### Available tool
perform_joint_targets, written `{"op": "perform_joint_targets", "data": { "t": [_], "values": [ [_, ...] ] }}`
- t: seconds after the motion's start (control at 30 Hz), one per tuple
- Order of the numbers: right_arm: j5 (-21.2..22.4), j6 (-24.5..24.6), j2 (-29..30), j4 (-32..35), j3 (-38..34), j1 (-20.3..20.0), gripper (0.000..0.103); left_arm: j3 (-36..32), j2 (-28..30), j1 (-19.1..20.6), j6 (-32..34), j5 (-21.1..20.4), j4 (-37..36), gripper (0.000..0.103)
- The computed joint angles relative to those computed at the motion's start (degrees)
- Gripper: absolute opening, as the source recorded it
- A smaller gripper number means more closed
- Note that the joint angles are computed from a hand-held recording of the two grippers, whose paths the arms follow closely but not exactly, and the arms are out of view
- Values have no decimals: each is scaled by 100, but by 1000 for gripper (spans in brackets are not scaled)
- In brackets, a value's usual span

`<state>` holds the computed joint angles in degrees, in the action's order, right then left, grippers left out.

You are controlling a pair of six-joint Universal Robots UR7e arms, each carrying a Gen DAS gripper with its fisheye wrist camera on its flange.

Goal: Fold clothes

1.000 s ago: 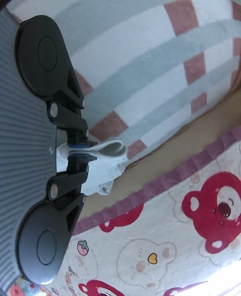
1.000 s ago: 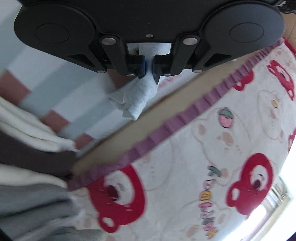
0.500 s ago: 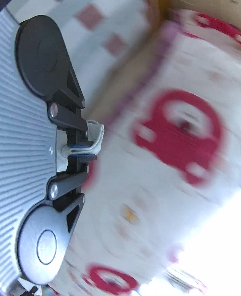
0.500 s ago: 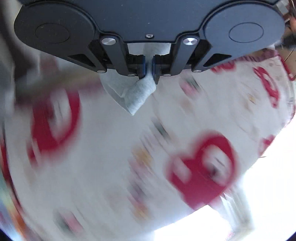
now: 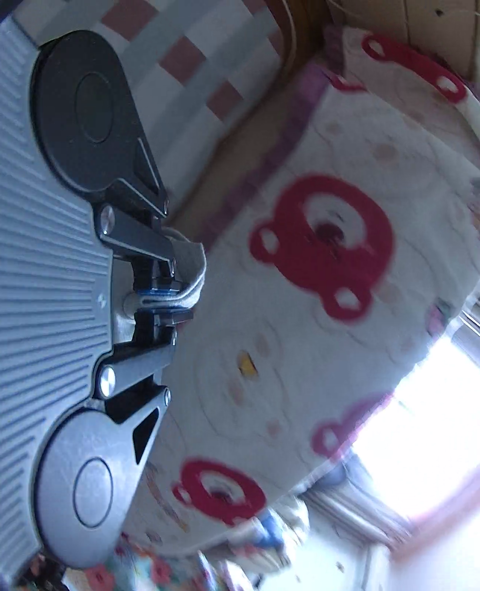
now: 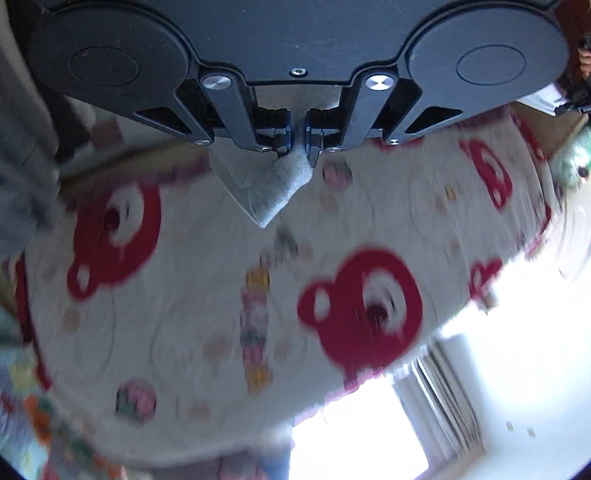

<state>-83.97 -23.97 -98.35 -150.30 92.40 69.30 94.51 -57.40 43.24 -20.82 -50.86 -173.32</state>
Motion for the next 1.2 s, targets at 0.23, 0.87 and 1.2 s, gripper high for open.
{"op": "perform_joint_targets", "data": {
  "t": [0.23,0.87,1.2],
  "values": [
    [-325,7,1115,152,-1133,383,7,-478,443,385,370,58,-251,5],
    [1267,396,-845,-2375,3173,-2541,8,1941,-568,268,-1024,-466,1633,6],
    [958,73,-658,-2935,3557,-2721,8,1850,-501,627,-1332,-724,2378,6]
  ]
}}
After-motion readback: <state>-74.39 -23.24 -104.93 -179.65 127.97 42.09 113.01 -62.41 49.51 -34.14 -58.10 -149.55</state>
